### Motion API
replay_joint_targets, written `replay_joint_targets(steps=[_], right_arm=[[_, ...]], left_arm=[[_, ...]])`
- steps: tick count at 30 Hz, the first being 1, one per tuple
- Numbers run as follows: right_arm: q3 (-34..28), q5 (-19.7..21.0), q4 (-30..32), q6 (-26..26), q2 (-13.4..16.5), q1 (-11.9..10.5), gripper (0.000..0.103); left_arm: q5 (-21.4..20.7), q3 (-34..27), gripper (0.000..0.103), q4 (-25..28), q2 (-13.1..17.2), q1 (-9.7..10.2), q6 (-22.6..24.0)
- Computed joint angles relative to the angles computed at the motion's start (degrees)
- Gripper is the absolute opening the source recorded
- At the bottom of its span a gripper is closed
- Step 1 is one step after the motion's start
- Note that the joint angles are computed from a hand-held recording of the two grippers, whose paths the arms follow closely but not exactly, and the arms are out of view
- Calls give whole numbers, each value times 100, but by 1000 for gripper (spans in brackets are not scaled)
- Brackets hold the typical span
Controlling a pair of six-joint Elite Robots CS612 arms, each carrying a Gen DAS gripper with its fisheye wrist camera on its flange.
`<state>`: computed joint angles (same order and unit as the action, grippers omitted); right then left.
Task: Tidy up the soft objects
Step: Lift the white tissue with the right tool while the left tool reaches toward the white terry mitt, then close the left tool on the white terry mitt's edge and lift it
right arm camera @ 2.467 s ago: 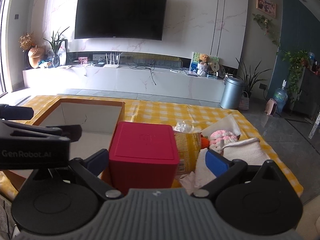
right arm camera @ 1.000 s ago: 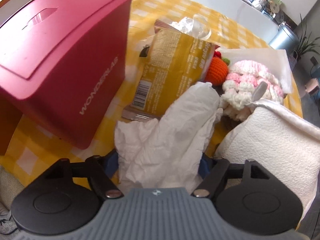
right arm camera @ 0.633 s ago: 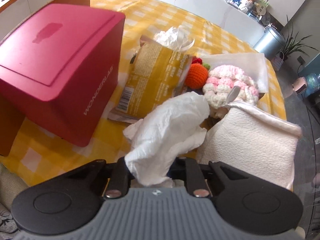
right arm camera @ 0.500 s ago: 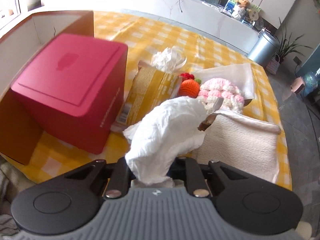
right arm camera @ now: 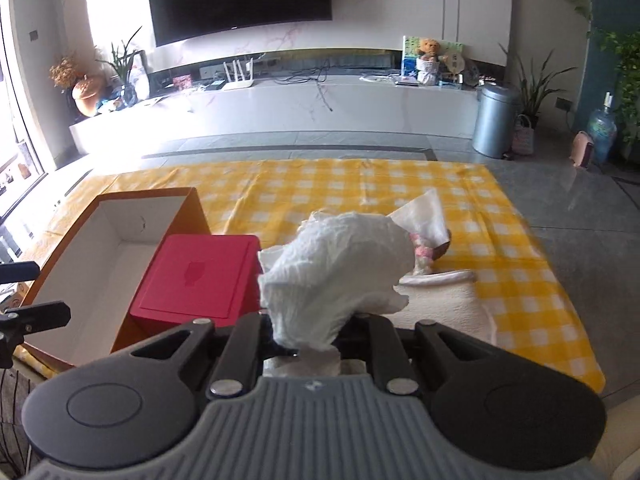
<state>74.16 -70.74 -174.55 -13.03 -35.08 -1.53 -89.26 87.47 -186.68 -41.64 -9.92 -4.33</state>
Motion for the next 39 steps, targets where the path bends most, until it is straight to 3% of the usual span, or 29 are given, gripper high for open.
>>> replay_joint_targets(steps=[3, 4, 6, 8, 12, 15, 19, 22, 25, 30, 39], right_arm=[[184, -495, -545, 207, -39, -36, 12], [173, -842, -860, 350, 20, -16, 12], [227, -1728, -1506, 455, 101, 51, 12], [258, -2028, -1708, 479, 134, 44, 12], [425, -1968, -1811, 581, 113, -87, 12], [430, -2222, -1821, 639, 165, -131, 13], [408, -2179, -1693, 893, 216, -247, 13], [377, -2221, -1680, 996, 294, -286, 13], [373, -2141, -1638, 1060, 345, -334, 13], [315, -2212, -1469, 1005, 462, -375, 13], [285, -1928, -1233, 1110, 525, -455, 13]], left_arm=[[-216, -139, 103, 265, 25, -56, 200], [-306, -186, 103, 279, 46, -75, 253], [-855, -356, 103, 358, 134, -84, 519], [-1346, -618, 103, 762, 224, -127, 902], [-1286, -1088, 103, 1301, 440, -335, 1267], [-1084, -1529, 103, 1713, 657, -474, 1216], [-1034, -2165, 103, 2164, 996, -600, 999], [-1232, -2675, 103, 2768, 1232, -626, 654], [-1621, -3154, 103, 3262, 1494, -597, 589], [-1416, -3794, 103, 3614, 1865, -642, 329], [-1201, -4699, 103, 4369, 2295, -705, -48]])
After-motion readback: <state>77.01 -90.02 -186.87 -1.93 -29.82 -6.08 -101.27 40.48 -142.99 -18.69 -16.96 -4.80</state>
